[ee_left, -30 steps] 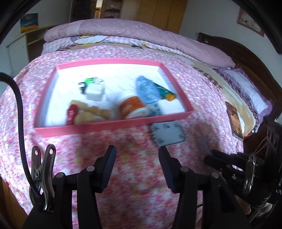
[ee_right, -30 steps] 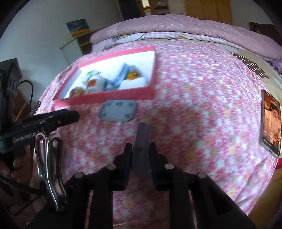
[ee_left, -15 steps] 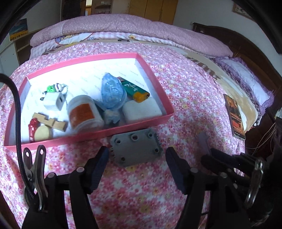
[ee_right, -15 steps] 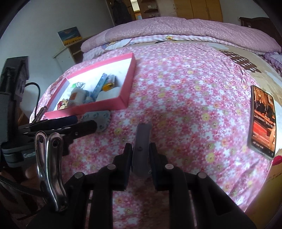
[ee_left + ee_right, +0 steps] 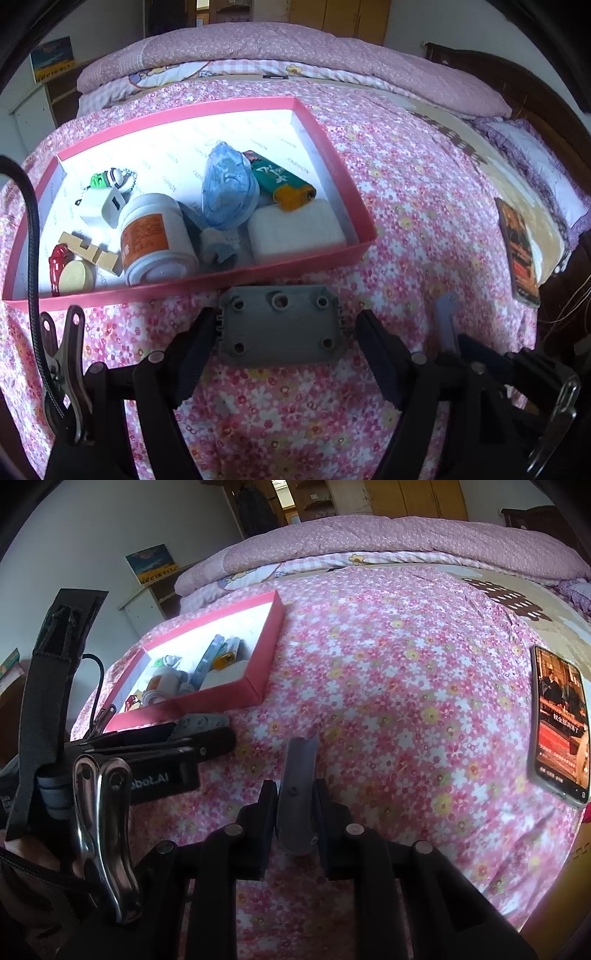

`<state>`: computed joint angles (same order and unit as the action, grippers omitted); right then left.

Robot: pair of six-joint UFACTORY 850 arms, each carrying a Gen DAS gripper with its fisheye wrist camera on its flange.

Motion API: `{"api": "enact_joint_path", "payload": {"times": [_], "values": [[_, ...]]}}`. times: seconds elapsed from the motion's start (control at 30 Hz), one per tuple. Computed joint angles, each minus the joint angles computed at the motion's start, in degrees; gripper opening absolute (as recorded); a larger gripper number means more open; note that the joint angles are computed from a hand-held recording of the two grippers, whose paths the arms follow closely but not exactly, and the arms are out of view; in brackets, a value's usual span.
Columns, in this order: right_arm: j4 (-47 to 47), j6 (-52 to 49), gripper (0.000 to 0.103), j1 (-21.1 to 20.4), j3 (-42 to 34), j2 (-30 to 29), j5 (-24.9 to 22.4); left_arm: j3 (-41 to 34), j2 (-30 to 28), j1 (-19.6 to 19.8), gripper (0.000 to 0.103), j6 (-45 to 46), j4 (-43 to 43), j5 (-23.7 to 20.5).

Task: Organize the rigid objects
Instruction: 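Lift and carry the grey plate and grey stick over the pink tray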

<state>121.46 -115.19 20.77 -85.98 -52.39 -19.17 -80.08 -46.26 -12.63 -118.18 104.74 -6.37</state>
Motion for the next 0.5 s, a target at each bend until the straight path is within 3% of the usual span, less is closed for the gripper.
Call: {"api": "enact_joint_path", "payload": {"times": [0.23,0.33,0.5], "values": [[-1.4,2.1,0.021,0.0,-0.2,-0.5,-0.6,0.2,-0.3,-0.8,0.079,1.0,0.6,-2.4],[-1.3,2.2,0.021,0.0,-0.1,-0.5,-0.8,0.6,-0.2,-1.0,0.074,1.2,1.0,-3.5],[-1.4,2.5,0.021,0.1,-0.3,-0.6,-0.7,1.9,0.6,-0.5,0.074,-9.0,11.5,-2.7]]}}
